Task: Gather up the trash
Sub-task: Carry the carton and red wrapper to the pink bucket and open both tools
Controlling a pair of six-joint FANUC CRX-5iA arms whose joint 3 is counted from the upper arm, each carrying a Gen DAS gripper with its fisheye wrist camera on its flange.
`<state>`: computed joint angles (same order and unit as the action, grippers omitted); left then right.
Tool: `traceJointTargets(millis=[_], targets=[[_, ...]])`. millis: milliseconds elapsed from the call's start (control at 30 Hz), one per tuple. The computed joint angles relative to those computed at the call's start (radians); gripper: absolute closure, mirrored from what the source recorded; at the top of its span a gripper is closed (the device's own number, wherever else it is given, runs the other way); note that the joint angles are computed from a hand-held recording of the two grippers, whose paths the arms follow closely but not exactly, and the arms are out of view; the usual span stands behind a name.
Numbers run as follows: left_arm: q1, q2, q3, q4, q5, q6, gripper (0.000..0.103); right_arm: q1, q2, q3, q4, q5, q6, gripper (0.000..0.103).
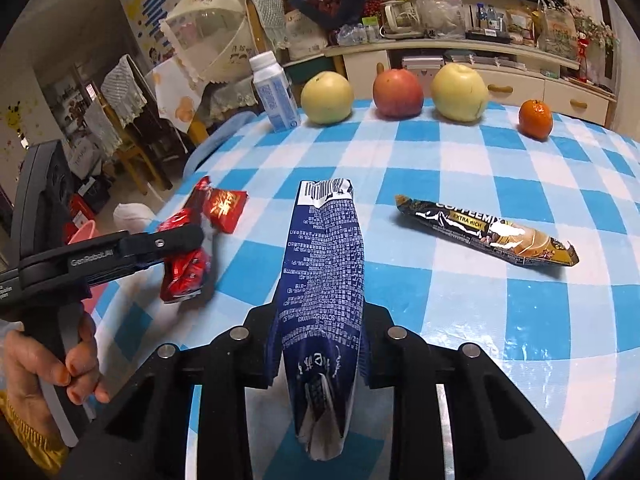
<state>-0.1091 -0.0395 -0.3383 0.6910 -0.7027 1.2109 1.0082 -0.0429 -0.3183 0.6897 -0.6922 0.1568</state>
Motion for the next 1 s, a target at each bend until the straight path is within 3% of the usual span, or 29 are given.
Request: traceJointTargets(millis=[300, 600, 1000], targets=[[0.067, -0.089, -0.074, 0.088, -0.005, -0.101, 0.069, -0.012, -0.03, -0.033, -0.005, 0.135, -0.081, 0.072], [0.16, -0.17, -0.131, 0.128, -0.016, -0.157, 0.069, 0.029, 0.005, 0.033, 0.028, 0.131, -0.084, 0.072], [0.263, -0.25, -0.186, 0.172, -0.007, -0.183, 0.069, 0.081, 0.095, 0.176, -0.015, 0.154, -0.028, 0.072]])
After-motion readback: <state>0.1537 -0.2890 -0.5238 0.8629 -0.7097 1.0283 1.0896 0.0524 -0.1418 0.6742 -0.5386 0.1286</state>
